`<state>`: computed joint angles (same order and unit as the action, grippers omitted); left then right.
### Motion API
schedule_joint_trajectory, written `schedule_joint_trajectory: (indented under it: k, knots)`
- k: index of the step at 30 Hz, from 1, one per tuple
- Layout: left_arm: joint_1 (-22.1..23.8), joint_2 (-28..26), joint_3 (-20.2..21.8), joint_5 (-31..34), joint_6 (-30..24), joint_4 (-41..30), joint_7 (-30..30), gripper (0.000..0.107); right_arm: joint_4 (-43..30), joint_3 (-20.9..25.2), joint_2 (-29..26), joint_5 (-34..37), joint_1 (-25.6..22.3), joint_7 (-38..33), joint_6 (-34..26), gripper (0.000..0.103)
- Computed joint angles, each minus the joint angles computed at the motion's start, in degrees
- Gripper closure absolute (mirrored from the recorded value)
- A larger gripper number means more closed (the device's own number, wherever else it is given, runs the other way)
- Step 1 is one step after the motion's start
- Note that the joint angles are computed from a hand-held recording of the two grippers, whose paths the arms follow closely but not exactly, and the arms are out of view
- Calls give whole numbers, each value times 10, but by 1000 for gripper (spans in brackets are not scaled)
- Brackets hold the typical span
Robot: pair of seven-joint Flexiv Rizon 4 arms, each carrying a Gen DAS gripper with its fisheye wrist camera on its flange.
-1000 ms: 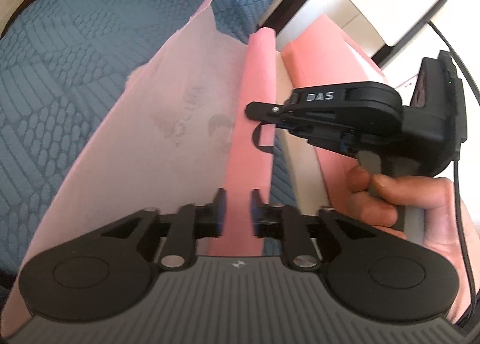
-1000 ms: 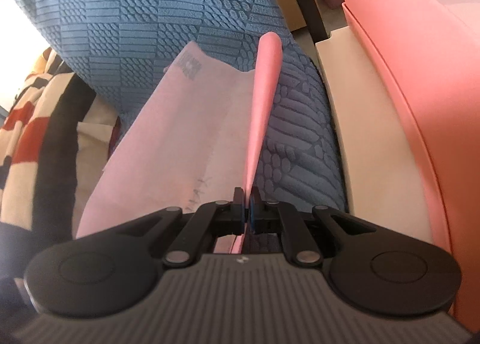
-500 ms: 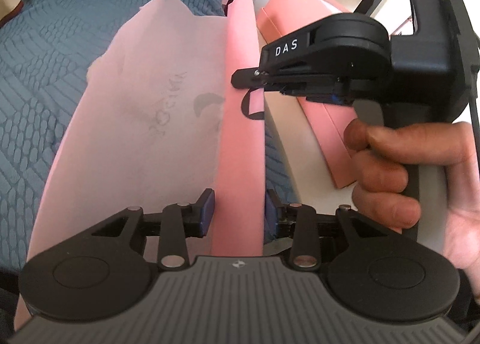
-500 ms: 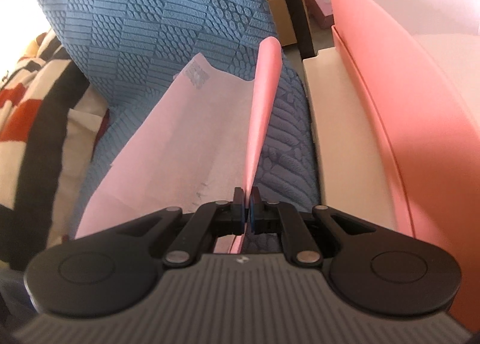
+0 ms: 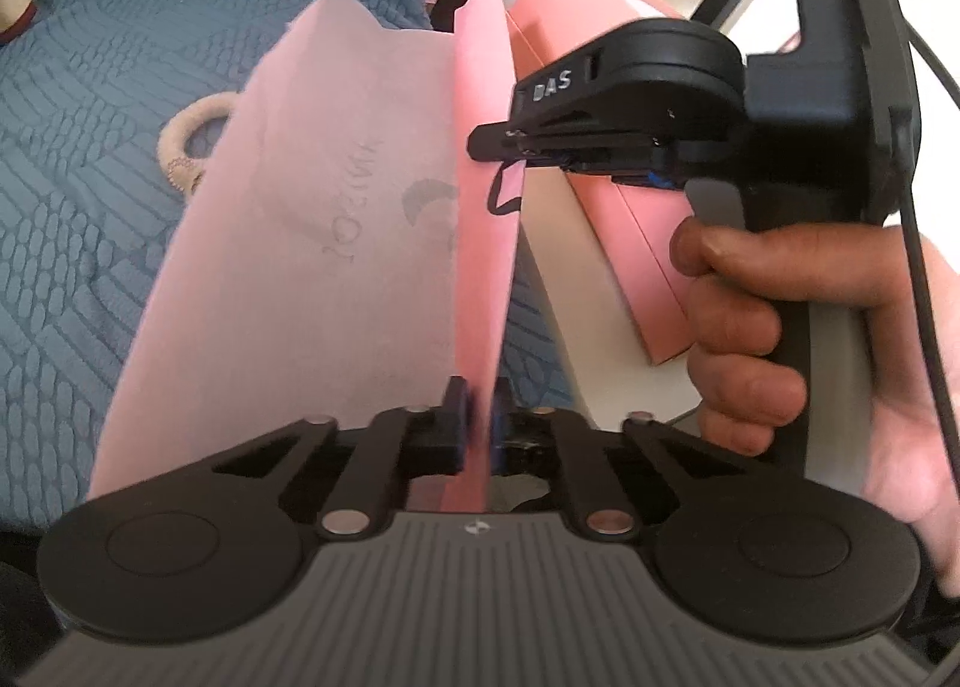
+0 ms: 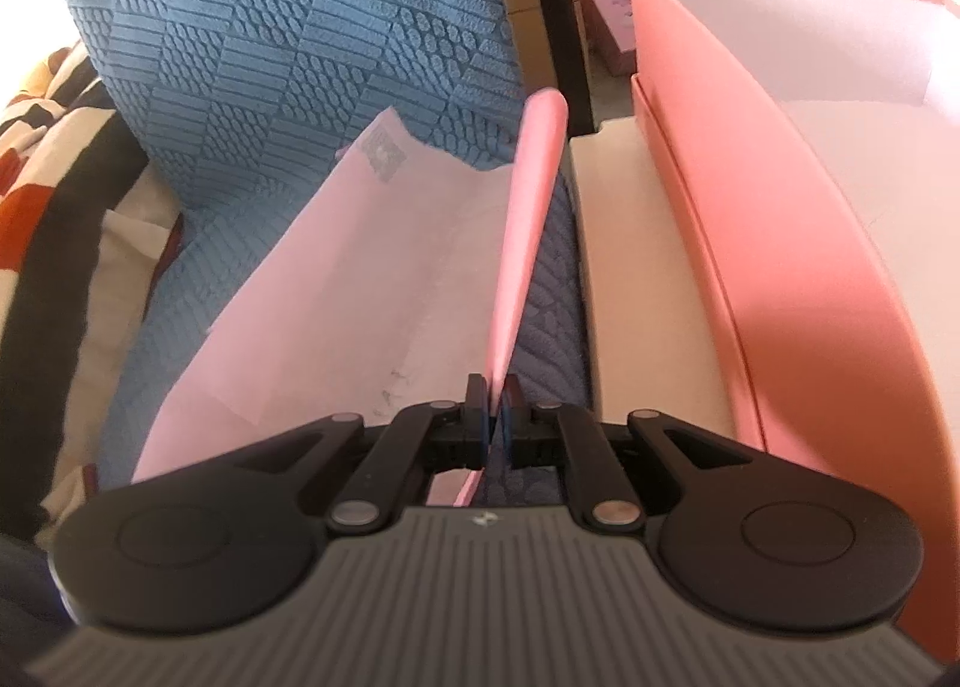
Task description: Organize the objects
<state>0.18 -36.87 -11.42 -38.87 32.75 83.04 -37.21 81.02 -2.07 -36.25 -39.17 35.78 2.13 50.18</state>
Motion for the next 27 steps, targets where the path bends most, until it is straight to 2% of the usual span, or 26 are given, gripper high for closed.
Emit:
schedule_joint_trajectory:
  k: [7,12,19,27]
  knots:
    - [10,-13,8,-3,-29,-27,-58,103,34,-26,18,-44,3,64,65,80]
    - [16,-22,11,8,-40,-45,-76,103,40,-23,19,-61,-1,81,86,80]
    - [19,-26,12,17,-48,-52,-95,103,13,-3,-12,-15,-15,40,125,81]
    - [17,-35,10,22,-47,-63,-111,102,-8,-1,-35,46,-13,0,146,82]
